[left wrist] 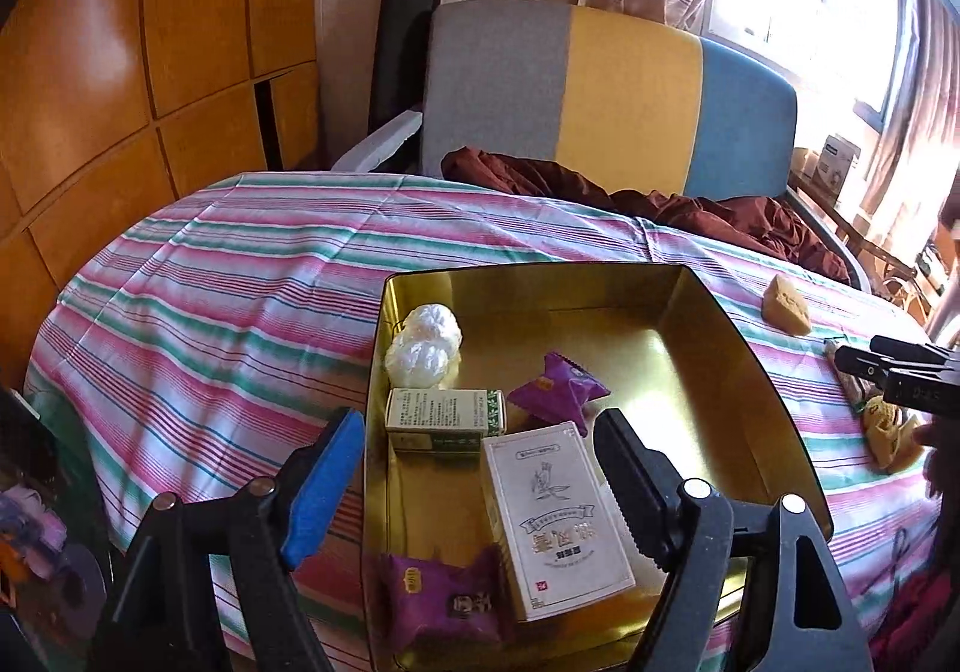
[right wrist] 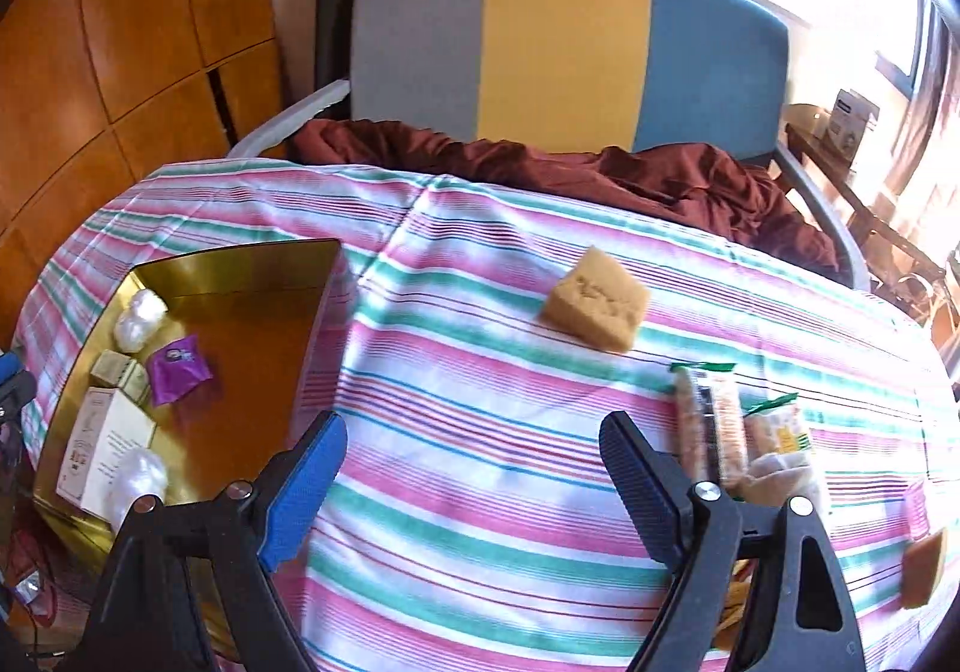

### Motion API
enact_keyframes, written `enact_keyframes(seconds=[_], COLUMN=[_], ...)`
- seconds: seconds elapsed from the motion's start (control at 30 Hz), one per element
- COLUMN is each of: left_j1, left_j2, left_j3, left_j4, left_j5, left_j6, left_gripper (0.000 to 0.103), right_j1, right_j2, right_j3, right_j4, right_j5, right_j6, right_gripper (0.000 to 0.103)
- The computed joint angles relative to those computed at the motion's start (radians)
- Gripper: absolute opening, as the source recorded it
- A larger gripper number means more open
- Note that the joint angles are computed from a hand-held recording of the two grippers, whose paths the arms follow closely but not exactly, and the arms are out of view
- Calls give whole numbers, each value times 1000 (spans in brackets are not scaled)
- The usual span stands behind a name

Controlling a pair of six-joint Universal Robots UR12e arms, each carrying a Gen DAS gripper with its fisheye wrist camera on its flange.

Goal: Organize objects
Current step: 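Grasp a yellow sponge with left gripper while right moves toward the white knitted roll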

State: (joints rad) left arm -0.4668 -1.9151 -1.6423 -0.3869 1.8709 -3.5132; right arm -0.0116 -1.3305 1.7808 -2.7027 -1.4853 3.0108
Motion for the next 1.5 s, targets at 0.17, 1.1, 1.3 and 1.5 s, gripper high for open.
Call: enact_keyframes(seconds=[0.17, 1.1, 1.3, 1.5], left_j1=[-14, -129, -137, -140], left_j2=[-20, -442, -552, -624], left_j3=[40, 743, 920, 1036], left_j4=[-8, -428, -539, -607], left_j5=[-23, -218, -213, -229], left_j6=[39, 242, 265, 276], left_gripper=[80, 101, 103, 103], right_j1=[-53, -247, -251, -262], right_j2=[18, -45, -44, -41], right_j3=[18, 98, 99, 98], right_j4=[-105, -90, -86, -70], right_j5=[-141, 45, 79, 112], right_j6=[121, 715, 706, 716], right_gripper=[88, 88, 88, 88])
